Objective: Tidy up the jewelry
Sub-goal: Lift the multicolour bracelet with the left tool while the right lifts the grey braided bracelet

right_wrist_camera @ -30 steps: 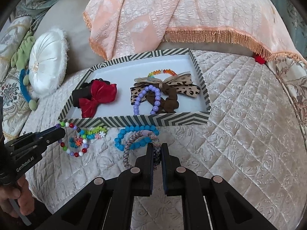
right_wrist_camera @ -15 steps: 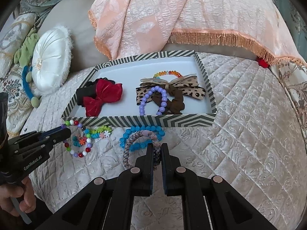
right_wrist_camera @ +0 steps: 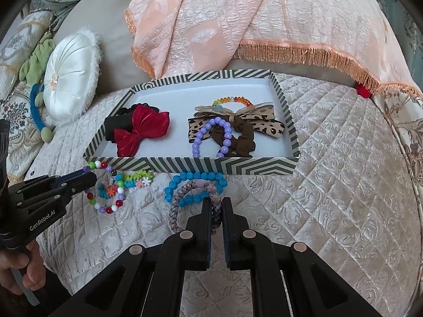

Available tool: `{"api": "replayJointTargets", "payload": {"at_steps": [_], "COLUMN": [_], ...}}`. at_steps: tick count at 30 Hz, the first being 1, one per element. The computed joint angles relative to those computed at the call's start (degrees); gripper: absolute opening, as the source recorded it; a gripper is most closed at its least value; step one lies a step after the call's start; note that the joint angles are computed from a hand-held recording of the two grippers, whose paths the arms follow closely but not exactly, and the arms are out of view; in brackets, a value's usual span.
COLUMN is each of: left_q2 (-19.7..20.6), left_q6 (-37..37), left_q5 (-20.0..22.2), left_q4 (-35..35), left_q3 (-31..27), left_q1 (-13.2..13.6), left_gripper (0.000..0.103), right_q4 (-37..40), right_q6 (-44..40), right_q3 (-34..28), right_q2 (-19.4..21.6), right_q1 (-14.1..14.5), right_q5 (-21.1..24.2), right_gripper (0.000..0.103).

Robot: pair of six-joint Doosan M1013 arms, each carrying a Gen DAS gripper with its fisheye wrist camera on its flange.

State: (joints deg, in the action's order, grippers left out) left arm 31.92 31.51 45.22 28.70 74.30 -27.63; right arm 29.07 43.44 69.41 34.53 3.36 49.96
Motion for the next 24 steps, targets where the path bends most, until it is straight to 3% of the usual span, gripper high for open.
{"api": "replayJointTargets", "payload": {"at_steps": [24], "left_q2": [0.6], "left_q6": [-1.8], "left_q5": [2.0], "left_q4": [1.9], "left_q3": [-0.4], "left_q1": [-0.2], "left_gripper": [0.009], "right_q4": [-6.1], "right_q6": [3.0], "right_q3": [1.0], "right_q2": [-0.7], "right_q1": [1.1], "right_q5": [-3.5], "right_gripper": [0.007]}}
